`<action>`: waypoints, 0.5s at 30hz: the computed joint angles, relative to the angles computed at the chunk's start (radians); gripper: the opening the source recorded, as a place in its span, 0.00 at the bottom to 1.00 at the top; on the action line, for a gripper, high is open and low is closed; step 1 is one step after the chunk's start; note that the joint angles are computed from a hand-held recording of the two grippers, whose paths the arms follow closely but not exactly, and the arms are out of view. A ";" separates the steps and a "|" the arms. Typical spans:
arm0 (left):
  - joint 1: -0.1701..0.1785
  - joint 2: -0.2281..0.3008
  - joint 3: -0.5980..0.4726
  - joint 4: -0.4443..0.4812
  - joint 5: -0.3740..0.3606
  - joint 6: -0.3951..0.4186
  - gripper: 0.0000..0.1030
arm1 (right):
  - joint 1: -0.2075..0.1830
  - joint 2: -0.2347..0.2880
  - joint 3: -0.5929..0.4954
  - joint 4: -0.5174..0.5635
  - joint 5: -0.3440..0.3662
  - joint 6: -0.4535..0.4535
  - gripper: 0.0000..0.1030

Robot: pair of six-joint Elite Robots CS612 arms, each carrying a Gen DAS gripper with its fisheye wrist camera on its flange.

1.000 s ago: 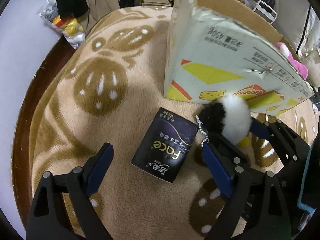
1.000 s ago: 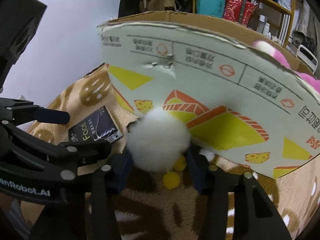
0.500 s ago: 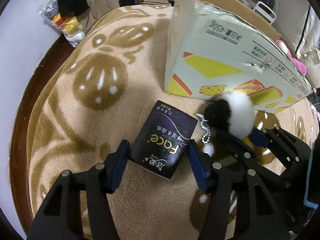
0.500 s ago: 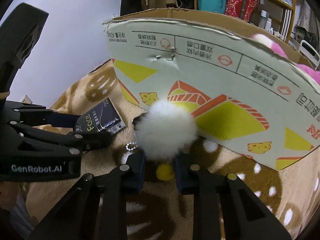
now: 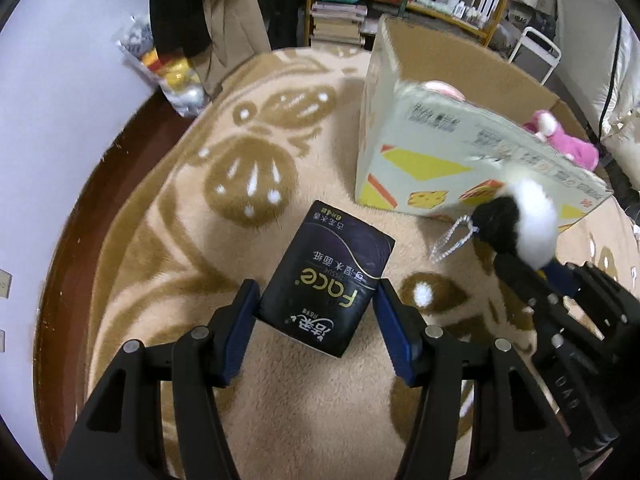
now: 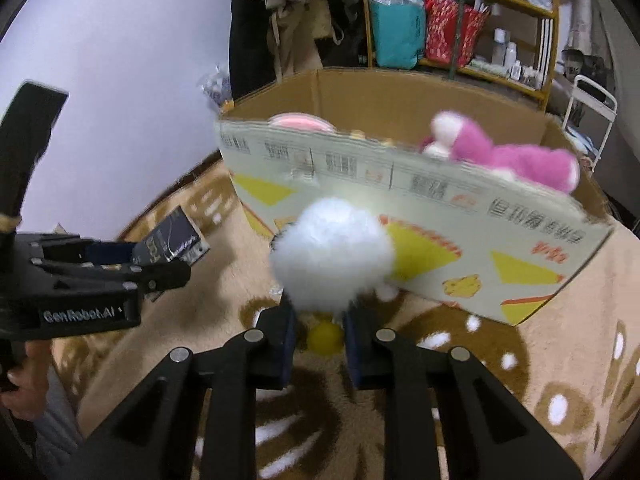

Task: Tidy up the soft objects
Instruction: 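Lift the tissue pack with the left tool while the right tool carries the pompom over the box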

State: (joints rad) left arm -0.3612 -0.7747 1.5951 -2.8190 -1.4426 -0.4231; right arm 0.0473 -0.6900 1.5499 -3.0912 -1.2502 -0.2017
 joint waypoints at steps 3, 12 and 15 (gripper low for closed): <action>-0.009 -0.025 0.033 -0.057 0.037 0.008 0.56 | -0.007 -0.022 0.031 -0.067 0.014 0.006 0.12; -0.036 -0.064 0.079 -0.172 0.120 0.034 0.56 | -0.033 -0.052 0.064 -0.137 0.087 0.062 0.12; -0.042 -0.071 0.089 -0.216 0.150 0.052 0.56 | -0.041 -0.062 0.073 -0.172 0.108 0.091 0.12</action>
State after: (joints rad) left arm -0.4037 -0.8457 1.6845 -3.0350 -1.2927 -0.3709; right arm 0.0059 -0.7522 1.6228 -3.2628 -1.1417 -0.1105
